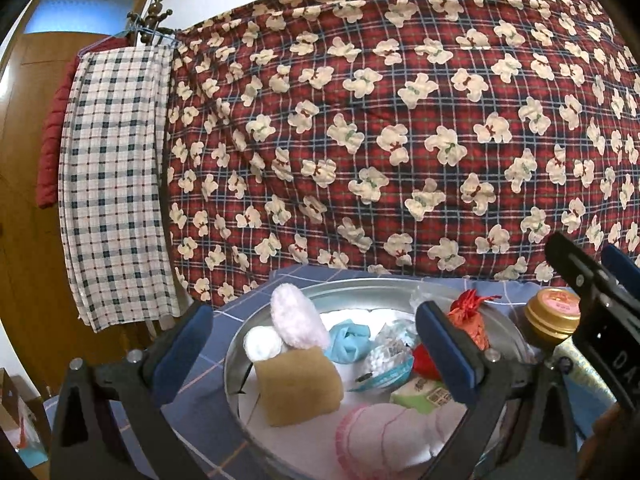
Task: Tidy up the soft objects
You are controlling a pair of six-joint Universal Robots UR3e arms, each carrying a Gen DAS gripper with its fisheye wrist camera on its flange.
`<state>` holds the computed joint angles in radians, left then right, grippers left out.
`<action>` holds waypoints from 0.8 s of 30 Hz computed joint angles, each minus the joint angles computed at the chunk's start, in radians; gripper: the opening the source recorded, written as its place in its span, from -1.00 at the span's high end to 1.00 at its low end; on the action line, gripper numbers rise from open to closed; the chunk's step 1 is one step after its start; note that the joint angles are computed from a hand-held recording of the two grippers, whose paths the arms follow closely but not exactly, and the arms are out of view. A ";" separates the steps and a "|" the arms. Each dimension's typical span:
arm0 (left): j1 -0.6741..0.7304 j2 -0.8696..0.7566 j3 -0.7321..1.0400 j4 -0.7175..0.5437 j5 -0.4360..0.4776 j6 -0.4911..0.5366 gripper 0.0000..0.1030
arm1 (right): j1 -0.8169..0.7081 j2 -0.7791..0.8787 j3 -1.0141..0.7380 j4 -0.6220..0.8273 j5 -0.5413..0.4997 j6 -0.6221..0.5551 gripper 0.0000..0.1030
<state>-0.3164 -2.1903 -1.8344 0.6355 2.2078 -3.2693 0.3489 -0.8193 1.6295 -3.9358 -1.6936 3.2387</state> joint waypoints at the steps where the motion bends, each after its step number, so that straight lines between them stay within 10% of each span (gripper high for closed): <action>1: -0.003 -0.002 0.004 0.001 0.007 0.003 -1.00 | 0.000 0.000 -0.001 0.001 -0.001 0.000 -0.64; 24: -0.027 -0.014 0.034 -0.013 0.045 0.028 -1.00 | 0.001 0.002 -0.001 0.007 -0.010 0.008 -0.64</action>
